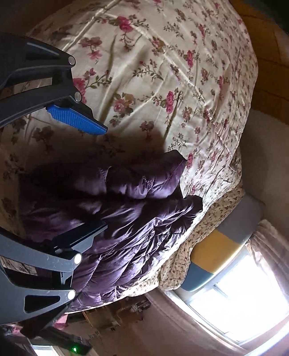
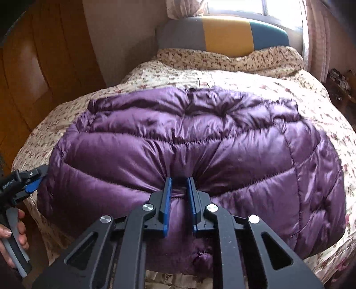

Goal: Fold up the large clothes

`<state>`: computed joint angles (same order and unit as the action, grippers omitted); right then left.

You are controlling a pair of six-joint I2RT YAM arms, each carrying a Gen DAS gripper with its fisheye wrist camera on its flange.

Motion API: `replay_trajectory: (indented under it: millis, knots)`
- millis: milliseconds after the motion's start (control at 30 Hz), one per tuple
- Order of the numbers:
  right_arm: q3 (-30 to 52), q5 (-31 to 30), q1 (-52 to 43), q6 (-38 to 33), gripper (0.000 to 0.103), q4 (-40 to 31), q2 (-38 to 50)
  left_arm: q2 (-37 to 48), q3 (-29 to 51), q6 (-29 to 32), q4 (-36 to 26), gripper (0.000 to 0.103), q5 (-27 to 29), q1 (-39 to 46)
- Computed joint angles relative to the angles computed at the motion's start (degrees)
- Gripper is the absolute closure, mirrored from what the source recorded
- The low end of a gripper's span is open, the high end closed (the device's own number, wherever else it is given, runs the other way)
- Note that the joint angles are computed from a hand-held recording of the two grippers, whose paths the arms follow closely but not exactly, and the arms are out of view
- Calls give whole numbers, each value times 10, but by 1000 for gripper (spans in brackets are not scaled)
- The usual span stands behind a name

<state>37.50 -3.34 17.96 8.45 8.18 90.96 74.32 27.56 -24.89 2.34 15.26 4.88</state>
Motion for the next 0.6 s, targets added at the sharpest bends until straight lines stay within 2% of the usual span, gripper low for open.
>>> replay_trajectory:
  millis: [333, 600]
  knots:
    - [-16, 12, 1, -14, 90, 48, 39, 19, -13, -41, 44, 25, 89, 34]
    - [-23, -3, -8, -19, 90, 57, 36, 83, -11, -85, 102, 25, 148, 42]
